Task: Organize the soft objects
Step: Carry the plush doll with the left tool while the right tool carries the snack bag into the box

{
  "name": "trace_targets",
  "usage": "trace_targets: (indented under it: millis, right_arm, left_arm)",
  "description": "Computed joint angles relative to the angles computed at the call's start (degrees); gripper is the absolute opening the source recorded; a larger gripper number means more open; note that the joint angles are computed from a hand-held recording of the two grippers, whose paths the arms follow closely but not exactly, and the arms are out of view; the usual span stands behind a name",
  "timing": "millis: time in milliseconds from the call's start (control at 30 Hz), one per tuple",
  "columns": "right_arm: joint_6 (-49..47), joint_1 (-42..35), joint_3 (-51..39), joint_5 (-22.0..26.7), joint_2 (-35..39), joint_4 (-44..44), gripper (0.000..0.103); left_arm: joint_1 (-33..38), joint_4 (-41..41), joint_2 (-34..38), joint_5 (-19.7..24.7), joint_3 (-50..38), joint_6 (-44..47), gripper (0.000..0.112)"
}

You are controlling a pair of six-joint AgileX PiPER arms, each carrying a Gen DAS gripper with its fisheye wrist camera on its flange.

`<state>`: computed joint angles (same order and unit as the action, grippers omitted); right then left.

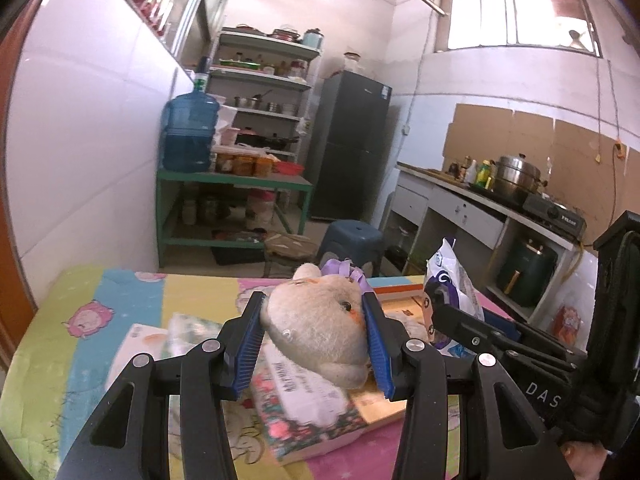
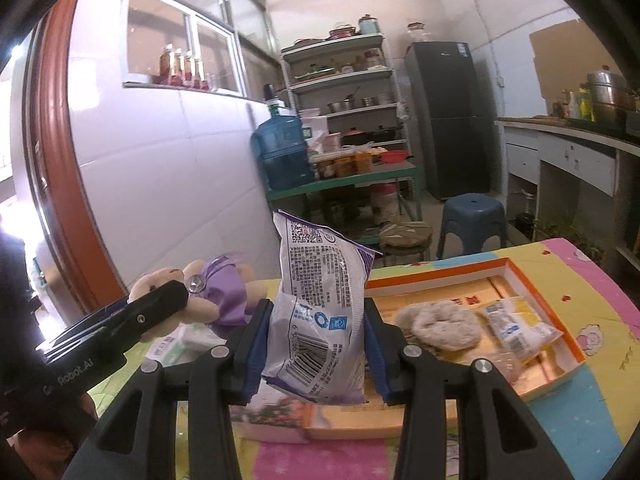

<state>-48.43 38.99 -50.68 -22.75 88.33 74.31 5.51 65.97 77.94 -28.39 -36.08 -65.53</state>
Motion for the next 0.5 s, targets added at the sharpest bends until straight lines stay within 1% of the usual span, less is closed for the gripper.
trace_targets:
  millis: [200,233,400,500]
  right_arm:
    - [3.4,-4.3,3.2,1.5,-2.6,-4.4,0.044]
    - [4.5,-5.2,3.8,1.8,-3.1,-5.6,0.044]
    - [8.0,-9.5,5.8,3.7,-4.8,-10.2,0.044]
    - [10.8,-12.6,6.9,5.1,-5.6,-13.8,0.044]
  left_arm:
    - [-8.4,-7.5,1.8,5.5,-2.1,4.6,0.048]
    - [-10.6,-10.5,2.3,6.9,-2.7,6.9,0.048]
    - [-16.6,-20.4,4.9,9.9,-5.0,15.1,0.048]
    - [-19.6,-25.0,6.8,11.4,-6.8,18.8,0.048]
